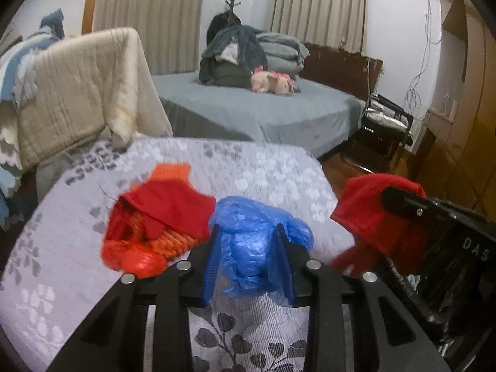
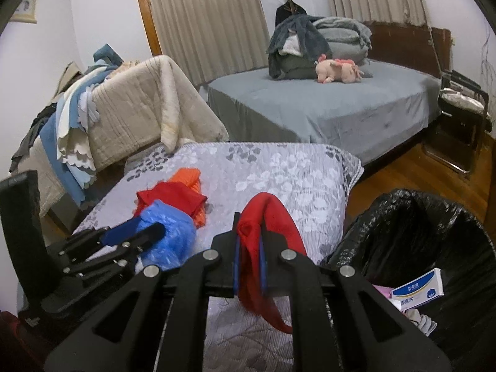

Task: Collect trash
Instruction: 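Carry blue bag and red cloth over the bin and open both grippers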

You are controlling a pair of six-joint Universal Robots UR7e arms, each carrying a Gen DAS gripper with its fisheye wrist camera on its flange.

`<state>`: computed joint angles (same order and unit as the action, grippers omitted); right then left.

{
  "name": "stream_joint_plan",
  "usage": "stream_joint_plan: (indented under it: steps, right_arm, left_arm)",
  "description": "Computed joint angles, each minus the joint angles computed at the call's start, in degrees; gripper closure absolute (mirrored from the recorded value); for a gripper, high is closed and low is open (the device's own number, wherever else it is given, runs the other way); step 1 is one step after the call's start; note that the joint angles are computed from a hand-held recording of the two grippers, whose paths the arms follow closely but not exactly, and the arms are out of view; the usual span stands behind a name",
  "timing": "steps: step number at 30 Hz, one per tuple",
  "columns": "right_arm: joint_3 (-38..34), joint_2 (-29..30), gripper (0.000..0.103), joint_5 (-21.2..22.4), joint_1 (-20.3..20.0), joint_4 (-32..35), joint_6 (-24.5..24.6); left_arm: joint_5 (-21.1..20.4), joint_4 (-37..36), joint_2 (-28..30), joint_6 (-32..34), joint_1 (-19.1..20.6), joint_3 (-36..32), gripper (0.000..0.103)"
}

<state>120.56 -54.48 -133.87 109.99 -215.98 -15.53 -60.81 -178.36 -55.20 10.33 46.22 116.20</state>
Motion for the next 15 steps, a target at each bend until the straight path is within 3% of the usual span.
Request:
stream_joint_plan:
  steps: [15]
  right_arm:
    - [3.6, -5.0, 0.095, -6.7, 6.6, -4.6, -3.1]
  left_arm:
    - [-0.6, 0.1, -5.1, -1.2, -5.7, 2.3, 0.070]
